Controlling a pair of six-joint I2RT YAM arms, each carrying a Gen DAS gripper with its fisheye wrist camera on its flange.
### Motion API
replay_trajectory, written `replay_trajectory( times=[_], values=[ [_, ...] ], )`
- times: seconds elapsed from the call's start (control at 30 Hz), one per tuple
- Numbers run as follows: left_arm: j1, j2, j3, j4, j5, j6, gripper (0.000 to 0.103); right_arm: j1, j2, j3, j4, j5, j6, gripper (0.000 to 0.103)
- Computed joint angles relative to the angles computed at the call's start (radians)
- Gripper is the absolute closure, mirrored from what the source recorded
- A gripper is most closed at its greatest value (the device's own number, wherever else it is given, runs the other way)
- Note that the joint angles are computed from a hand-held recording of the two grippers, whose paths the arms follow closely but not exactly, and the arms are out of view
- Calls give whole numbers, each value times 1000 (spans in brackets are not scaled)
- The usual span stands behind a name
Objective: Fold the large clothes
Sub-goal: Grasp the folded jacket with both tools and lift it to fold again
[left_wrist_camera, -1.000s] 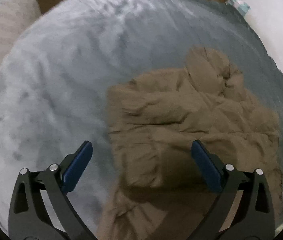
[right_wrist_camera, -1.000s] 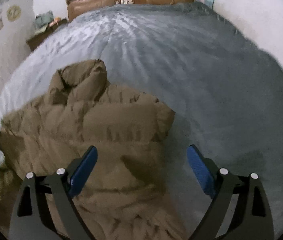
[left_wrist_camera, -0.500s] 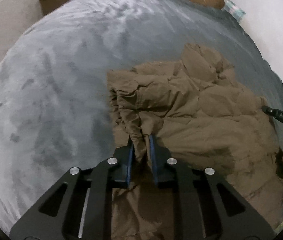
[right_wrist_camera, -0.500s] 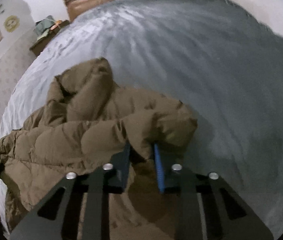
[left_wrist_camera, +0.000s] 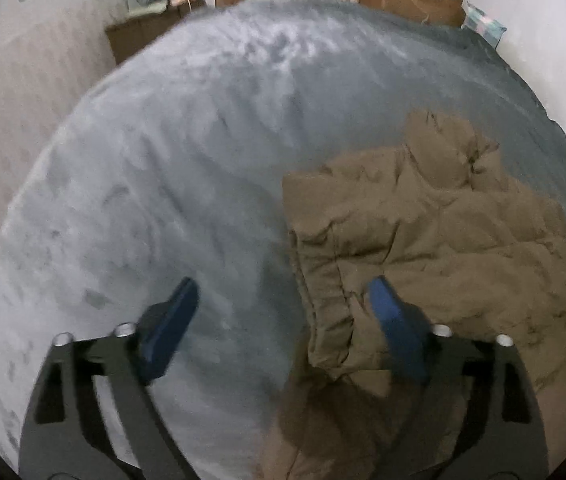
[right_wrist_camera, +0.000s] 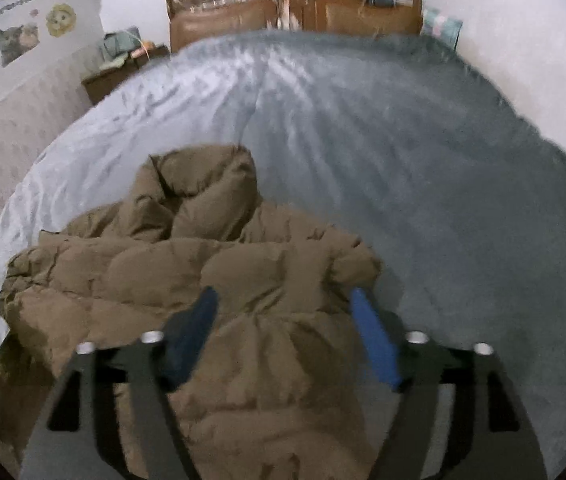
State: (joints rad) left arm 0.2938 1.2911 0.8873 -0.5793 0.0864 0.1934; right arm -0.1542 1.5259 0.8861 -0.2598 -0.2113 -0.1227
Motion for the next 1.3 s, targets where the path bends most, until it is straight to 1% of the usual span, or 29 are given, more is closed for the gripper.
replay_trajectory(
  times=[0.03, 0.1, 0.13, 0.17, 0.2, 0.23, 0.3, 0.37, 0.4, 0.47, 0.5, 0.57, 0.6, 0.63, 0.67, 0.7, 0.77, 0.87, 0.9, 0.93, 0.97, 1.07, 1.1, 1.17, 1.23, 1.3],
  values=[
    [-9, -5, 13, -8, -2, -4, 3, -2, -49, -27, 4, 1, 0, 21],
    [-17, -49, 35, -46, 11, 7, 3, -9, -131, -66, 6, -12, 7, 20],
    [-6, -72, 48, -77, 27, 31, 3, -6, -155, -74, 5, -6, 17, 19],
    [31, -113, 64, -135, 49, 64, 3, 6, -192, -87, 0, 30, 46, 13],
    [17, -118, 73, -151, 68, 63, 3, 16, -223, -103, 4, 70, 68, 4],
    [-3, -126, 80, -166, 63, 48, 3, 31, -277, -151, 55, 124, 92, 2],
    [-56, -150, 76, -158, 9, 4, 3, 39, -312, -180, 74, 148, 95, 2],
    [-84, -178, 54, -125, 3, -23, 3, 42, -283, -164, 45, 141, 89, 2],
    [-96, -196, 36, -93, 17, -40, 3, 44, -268, -160, 36, 135, 83, 2],
    [-77, -235, 11, -73, 68, -36, 3, 41, -249, -163, 29, 103, 68, 2],
    [-90, -238, 0, -61, 60, -45, 3, 38, -241, -168, 28, 76, 62, 2],
    [-120, -223, -8, -58, 11, -63, 3, 38, -219, -171, 23, 35, 50, 2],
    [-139, -211, -17, -53, -21, -75, 3, 50, -199, -168, 24, 60, 50, 2],
    [-155, -192, -16, -57, -49, -76, 3, 66, -180, -173, 39, 88, 57, 2],
    [-178, -135, 5, -77, -74, -63, 3, 75, -151, -172, 55, 97, 61, 2],
    [-174, -107, 19, -94, -67, -50, 3, 77, -124, -166, 60, 85, 67, 2],
    [-177, -37, 35, -93, -65, -58, 3, 91, -73, -154, 63, 70, 77, 2],
    [-198, 50, 54, -67, -84, -73, 3, 140, 7, -131, 102, 135, 64, 2],
    [-205, 93, 66, -58, -90, -79, 3, 146, 50, -103, 96, 134, 59, 2],
    [-210, 131, 73, -44, -100, -89, 3, 144, 79, -81, 85, 117, 59, 2],
    [-210, 156, 79, -36, -102, -92, 3, 135, 146, -30, 56, 87, 65, 2],
    [-212, 259, 95, -2, -121, -95, 3, 121, 273, 54, 23, 68, 83, 2],
    [-201, 286, 96, 11, -100, -90, 3, 114, 315, 82, 9, 55, 89, 2],
    [-193, 306, 97, 24, -86, -88, 3, 106, 376, 126, -20, 34, 103, 1],
    [-193, 335, 104, 33, -85, -84, 3, 117, 399, 144, -29, 54, 106, 1],
    [-195, 350, 117, 19, -92, -81, 3, 131, 416, 151, -25, 77, 106, 1]
  ],
)
